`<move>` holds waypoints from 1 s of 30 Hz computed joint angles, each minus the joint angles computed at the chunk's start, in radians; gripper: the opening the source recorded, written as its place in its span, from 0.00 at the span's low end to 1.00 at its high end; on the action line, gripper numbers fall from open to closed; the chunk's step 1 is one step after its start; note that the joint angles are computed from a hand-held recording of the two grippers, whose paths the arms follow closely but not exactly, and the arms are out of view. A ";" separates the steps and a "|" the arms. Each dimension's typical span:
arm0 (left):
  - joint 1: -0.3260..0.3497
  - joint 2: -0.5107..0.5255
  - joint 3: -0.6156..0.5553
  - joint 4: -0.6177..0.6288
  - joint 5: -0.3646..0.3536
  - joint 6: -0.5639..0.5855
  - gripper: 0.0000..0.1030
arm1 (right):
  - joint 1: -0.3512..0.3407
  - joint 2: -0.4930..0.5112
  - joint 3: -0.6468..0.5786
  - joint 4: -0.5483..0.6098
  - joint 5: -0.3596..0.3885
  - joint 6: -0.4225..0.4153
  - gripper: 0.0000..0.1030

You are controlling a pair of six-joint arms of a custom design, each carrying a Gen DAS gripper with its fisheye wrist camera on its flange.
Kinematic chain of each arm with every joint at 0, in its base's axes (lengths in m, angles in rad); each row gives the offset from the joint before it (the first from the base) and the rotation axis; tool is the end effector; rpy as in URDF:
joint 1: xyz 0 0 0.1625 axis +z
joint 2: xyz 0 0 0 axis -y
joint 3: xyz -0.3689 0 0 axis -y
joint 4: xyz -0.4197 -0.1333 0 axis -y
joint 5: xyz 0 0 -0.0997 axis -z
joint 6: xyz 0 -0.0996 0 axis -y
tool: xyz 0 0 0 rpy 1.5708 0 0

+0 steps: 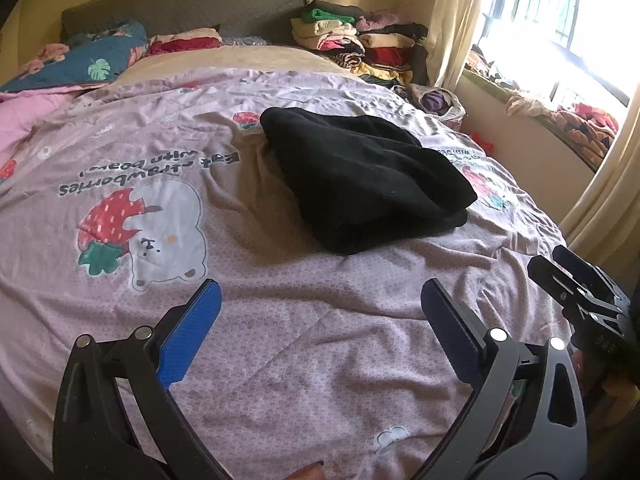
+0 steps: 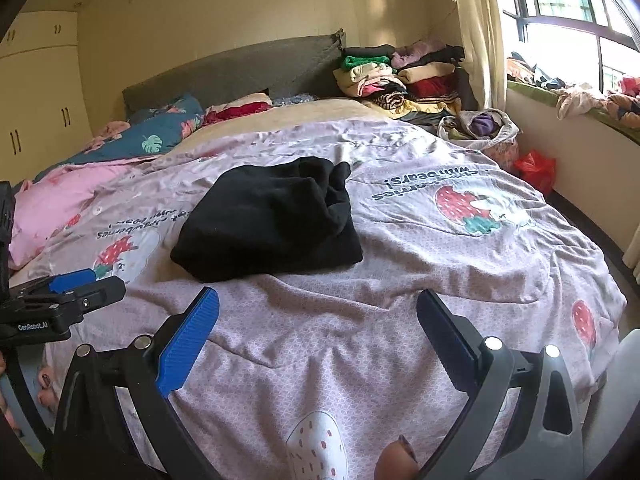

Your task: Fold small clothes

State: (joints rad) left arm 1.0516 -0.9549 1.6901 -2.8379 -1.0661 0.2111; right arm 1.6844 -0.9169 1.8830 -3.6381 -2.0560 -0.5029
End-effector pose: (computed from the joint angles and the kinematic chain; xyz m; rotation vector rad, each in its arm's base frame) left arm -0.1672 -0.6583 0.1575 0.7617 2.5063 -0.8068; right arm 0.1528 -0.5731 0.1591 0.3485 -2.1946 1.2181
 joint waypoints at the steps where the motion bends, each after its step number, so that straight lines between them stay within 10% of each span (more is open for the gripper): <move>1: 0.000 0.000 0.000 0.001 0.000 0.000 0.91 | 0.001 -0.001 0.001 0.003 -0.001 0.000 0.96; 30: -0.001 -0.005 -0.004 0.017 0.017 -0.014 0.91 | 0.003 0.010 -0.003 0.004 -0.015 -0.004 0.96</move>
